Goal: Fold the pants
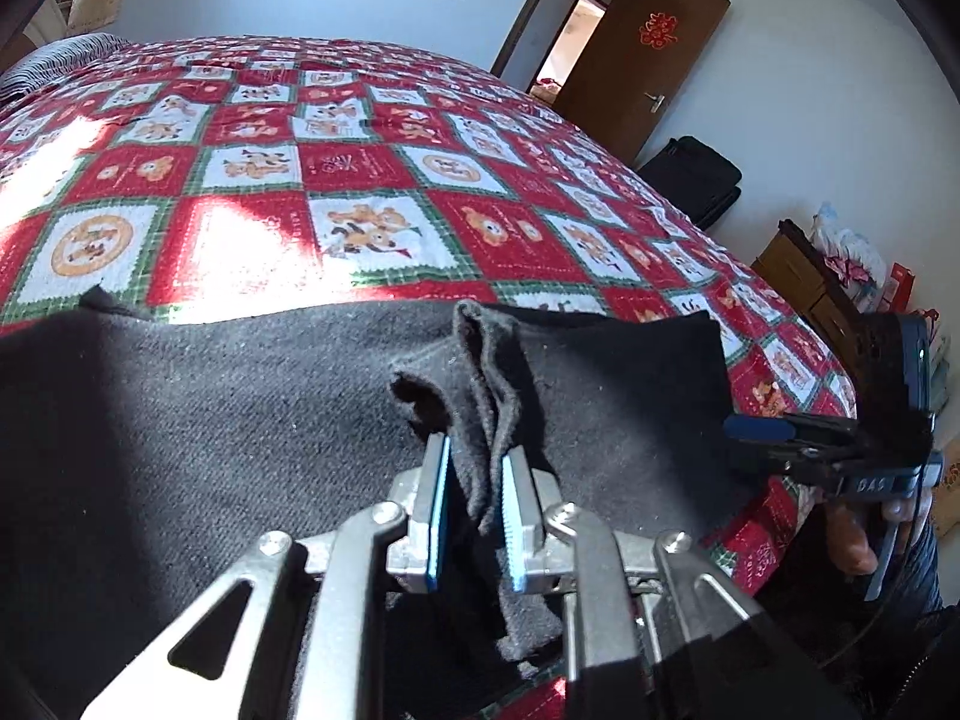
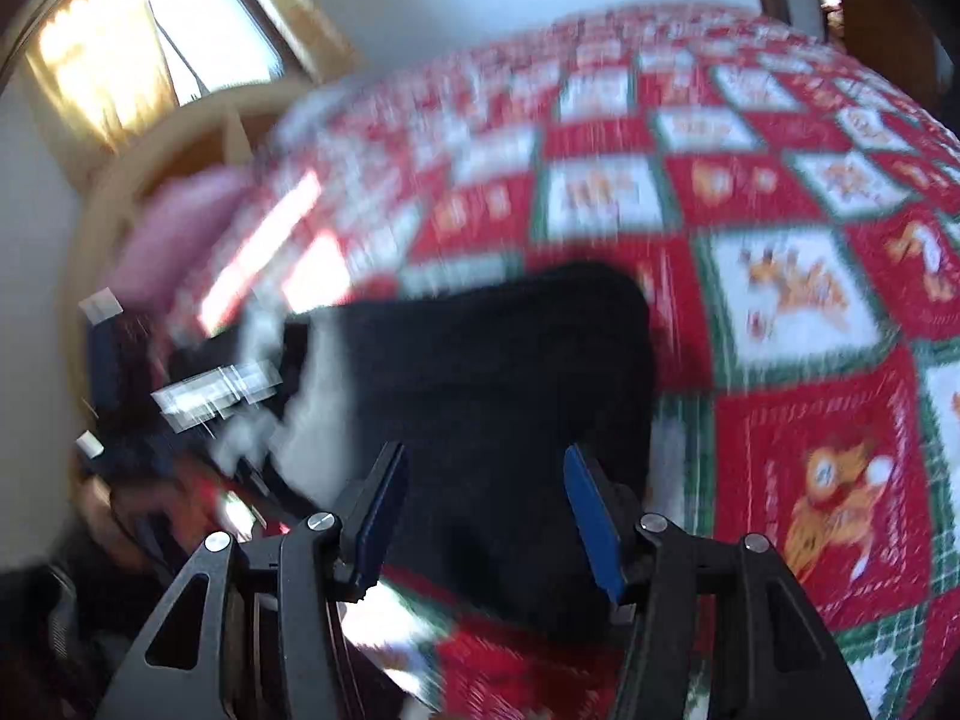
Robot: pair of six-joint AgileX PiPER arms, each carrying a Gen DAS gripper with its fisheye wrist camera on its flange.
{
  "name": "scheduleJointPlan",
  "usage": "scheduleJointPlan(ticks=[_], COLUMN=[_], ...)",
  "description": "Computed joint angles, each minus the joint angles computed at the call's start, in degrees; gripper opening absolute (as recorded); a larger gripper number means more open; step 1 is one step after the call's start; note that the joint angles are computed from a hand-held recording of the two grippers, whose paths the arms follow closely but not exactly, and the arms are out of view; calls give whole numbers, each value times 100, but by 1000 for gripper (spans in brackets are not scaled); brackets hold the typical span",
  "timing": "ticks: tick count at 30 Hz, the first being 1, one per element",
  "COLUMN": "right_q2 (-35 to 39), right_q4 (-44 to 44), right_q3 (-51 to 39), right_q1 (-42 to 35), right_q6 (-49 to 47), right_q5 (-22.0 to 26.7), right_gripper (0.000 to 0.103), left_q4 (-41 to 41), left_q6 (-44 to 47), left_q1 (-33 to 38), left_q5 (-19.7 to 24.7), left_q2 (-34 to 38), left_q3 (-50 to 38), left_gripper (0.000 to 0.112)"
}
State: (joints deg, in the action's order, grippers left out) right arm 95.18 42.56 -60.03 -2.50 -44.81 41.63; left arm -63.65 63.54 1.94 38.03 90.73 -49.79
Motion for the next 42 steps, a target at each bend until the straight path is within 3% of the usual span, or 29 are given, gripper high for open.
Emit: scheduleJointPlan(ticks=[3,7,8,11,12,14,16,18,23,27,33,35,42], right_q2=[-149,-167,-39,488,684,1167,1351,1417,693,-59,-488,-431,-431], right_q4=[81,827,774,424,146,-209,-76,44,708,1241,175,304,-36], right_q3=[1,-350,-562,-1174,-1345,-1690,-1687,-1725,-1045,-356,459,655,455], right_q1=[-55,-417,-392,-127,-41,34,-11,-129,-375,-392,87,117,140], right_q6=[-116,-259,-49,427,727,1276,1172,1157,604,-334,-89,-331,-49], right_q5=[91,347,295,141,33,-200,-518,-376,-457,43,68,-105,99], right_gripper=[56,56,56,56,56,56,56,56,56,56,56,56,56], left_q4=[-174,-352,-369,-479,-452,-294,-278,-213,-117,-100,-138,-146,-91], left_q6=[233,354,373,583,584,506,579,585,496,452,478,480,385], left_q1=[62,119,83,-38,-98,-201,-267,-309,-331,-340,-358,-356,-310], left_q5=[24,80,12,-282,-405,-548,-677,-755,-815,-845,-867,-847,-775], left_q2=[-26,-58,-115,-357,-391,-351,-375,-395,-418,-421,-436,-428,-442], left_q3=[83,151,189,354,374,352,382,393,398,404,434,431,418], left_gripper=[20,26,33,69,73,73,73,73,73,74,75,76,76])
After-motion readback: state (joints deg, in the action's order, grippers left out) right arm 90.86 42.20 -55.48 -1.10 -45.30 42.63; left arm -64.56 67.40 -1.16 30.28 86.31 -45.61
